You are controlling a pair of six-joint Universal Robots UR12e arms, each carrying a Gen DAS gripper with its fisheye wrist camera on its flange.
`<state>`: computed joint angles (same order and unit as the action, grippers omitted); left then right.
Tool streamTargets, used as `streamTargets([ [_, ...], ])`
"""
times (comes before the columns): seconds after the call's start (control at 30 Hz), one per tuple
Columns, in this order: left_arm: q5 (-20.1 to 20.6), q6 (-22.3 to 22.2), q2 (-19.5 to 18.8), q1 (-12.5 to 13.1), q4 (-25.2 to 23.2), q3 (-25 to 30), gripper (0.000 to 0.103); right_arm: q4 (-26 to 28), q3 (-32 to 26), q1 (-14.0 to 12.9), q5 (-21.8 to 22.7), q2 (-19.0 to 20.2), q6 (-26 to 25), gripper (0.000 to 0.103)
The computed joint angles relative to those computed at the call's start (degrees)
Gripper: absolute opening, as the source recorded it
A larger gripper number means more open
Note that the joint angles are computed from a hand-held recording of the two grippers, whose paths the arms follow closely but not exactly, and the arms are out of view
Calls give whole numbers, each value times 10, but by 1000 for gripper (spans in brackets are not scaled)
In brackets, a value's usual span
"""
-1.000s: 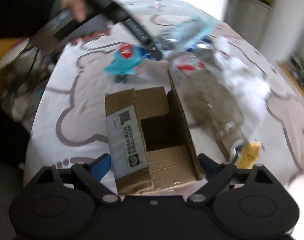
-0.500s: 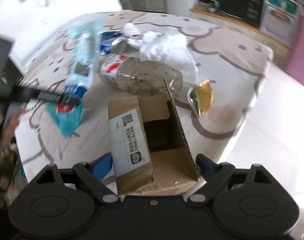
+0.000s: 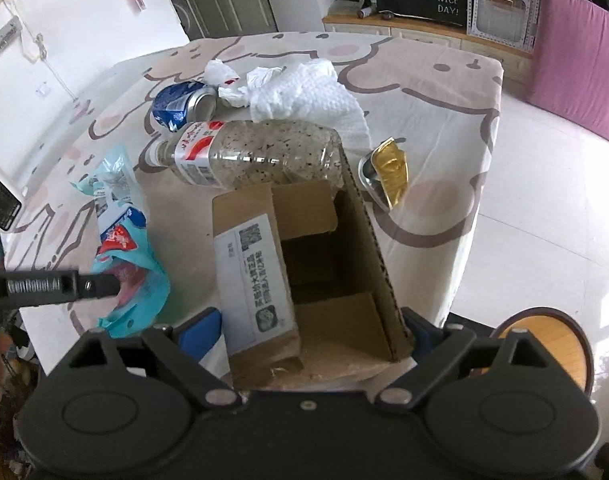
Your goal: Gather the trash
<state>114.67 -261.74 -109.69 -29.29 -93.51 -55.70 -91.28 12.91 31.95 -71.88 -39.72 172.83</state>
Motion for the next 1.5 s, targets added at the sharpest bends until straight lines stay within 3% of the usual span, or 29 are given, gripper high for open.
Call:
streamTargets([
  [0.1,2,-55,2,4,7,-4,86,-28,47,-4,16,-23,0,97],
  [0.33,-24,-155,-1,25,10,-13,86,-92,133,-6,35,-61,-52,99],
  [0.5,-28,-164,-16,34,-25,9,89,-126,166,2,15,-75,-92,99],
  [0.6,-30,-175,-25,38,-53,22,95,-133,161,7,1,-70,-85,99],
  [1.0,-47,-197,-39,46,-93,30,93,-143,153,9,7,-60,-64,93],
  [1.17,-29,-200,-46,44,-119,44,78,-124,135,7,8,-53,-64,91],
  [1.33,-20,-197,-49,43,-147,56,37,-113,123,5,7,-50,-61,90],
  [1.4,-21,-188,-42,43,-136,46,27,-110,117,4,6,-47,-59,90],
  [1.5,-26,-173,-30,41,-117,29,22,-102,108,3,6,-45,-57,89],
])
